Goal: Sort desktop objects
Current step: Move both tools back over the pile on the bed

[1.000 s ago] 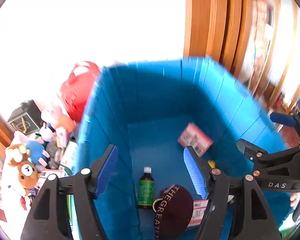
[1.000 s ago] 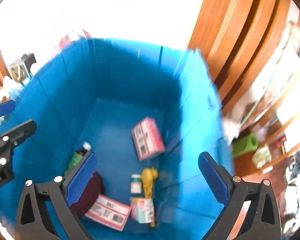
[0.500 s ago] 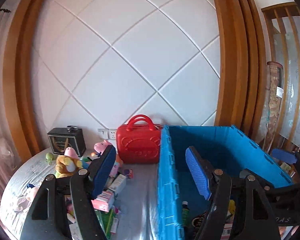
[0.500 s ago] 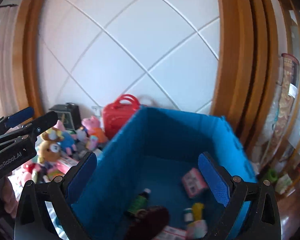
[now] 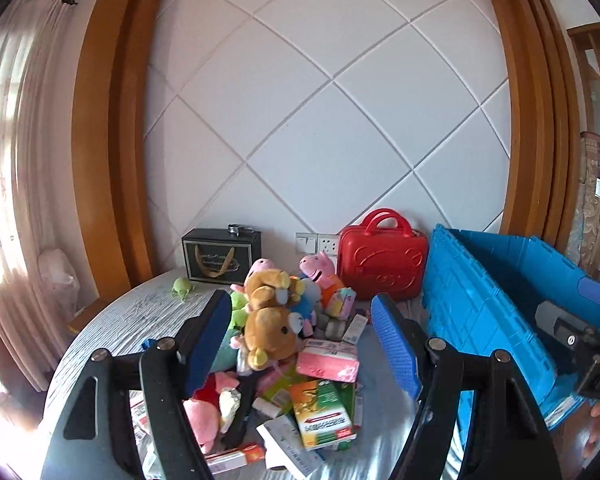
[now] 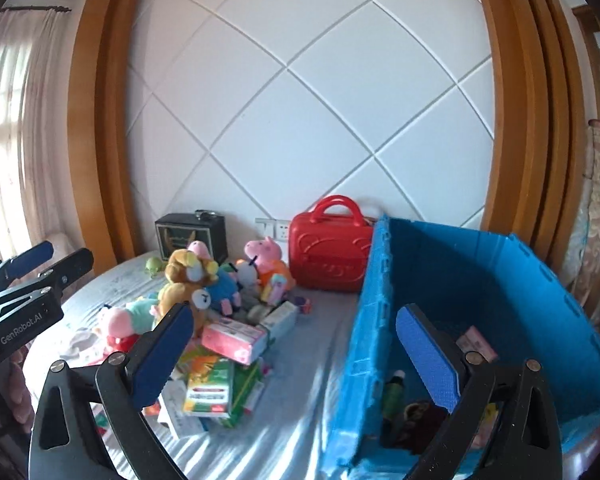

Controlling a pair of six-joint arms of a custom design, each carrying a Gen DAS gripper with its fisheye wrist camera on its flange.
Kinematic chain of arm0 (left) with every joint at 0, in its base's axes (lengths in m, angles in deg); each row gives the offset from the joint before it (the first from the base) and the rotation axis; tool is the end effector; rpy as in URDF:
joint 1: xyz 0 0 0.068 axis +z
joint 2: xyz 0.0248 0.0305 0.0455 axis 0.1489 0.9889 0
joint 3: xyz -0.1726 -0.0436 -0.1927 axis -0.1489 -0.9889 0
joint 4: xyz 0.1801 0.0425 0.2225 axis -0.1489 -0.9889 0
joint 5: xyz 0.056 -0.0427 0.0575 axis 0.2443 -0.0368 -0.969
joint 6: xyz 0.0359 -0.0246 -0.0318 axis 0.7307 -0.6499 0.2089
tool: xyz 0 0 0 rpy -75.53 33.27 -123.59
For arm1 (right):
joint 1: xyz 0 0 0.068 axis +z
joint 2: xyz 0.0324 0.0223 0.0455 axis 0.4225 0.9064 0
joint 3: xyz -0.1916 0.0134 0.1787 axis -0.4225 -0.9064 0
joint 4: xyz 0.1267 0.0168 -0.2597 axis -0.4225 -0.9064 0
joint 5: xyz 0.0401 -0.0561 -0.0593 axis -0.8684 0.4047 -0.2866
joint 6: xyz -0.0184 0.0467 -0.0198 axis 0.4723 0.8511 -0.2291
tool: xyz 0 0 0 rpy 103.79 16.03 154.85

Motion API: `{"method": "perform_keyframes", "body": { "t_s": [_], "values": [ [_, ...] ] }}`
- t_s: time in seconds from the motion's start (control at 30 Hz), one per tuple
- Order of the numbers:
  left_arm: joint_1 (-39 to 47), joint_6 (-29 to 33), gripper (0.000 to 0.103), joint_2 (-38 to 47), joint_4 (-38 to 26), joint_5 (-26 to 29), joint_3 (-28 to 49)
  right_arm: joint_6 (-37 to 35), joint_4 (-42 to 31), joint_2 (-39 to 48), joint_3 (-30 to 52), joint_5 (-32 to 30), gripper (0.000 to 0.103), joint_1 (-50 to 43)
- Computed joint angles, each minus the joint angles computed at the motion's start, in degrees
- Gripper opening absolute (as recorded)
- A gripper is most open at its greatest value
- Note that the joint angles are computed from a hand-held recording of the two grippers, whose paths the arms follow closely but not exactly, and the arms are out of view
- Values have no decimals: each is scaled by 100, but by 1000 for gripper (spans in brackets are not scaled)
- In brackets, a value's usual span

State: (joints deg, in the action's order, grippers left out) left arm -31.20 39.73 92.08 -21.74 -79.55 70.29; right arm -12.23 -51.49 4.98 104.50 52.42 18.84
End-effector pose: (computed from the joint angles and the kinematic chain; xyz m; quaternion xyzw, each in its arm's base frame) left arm 0.1406 -0.0829 0.3795 -0.0919 0.8107 0.0495 0.5761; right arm 0.1919 -0.0063 0.4107 -0.1492 0.8206 0.0910 0.5441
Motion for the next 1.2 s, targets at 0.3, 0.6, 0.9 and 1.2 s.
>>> {"method": "perform_keyframes", "body": {
  "t_s": [0.3,0.6,0.9,1.2],
  "values": [
    [3315,1156,72,-1763,-346,2633,-1297,638,175,-89,-986,1177,103,1633],
    [6135,1904,72,-1961,-401,4135,-2183,510,793,1218,-1467,918,103,1887],
    [6774,1752,72,-1798,-448,3977,-2705,213,1245,2611,-1081,500,103,1957],
    [6352,1425,72,-1272,-91,3741,-2750,153,1376,3470,-558,530,103,2225]
  ]
}}
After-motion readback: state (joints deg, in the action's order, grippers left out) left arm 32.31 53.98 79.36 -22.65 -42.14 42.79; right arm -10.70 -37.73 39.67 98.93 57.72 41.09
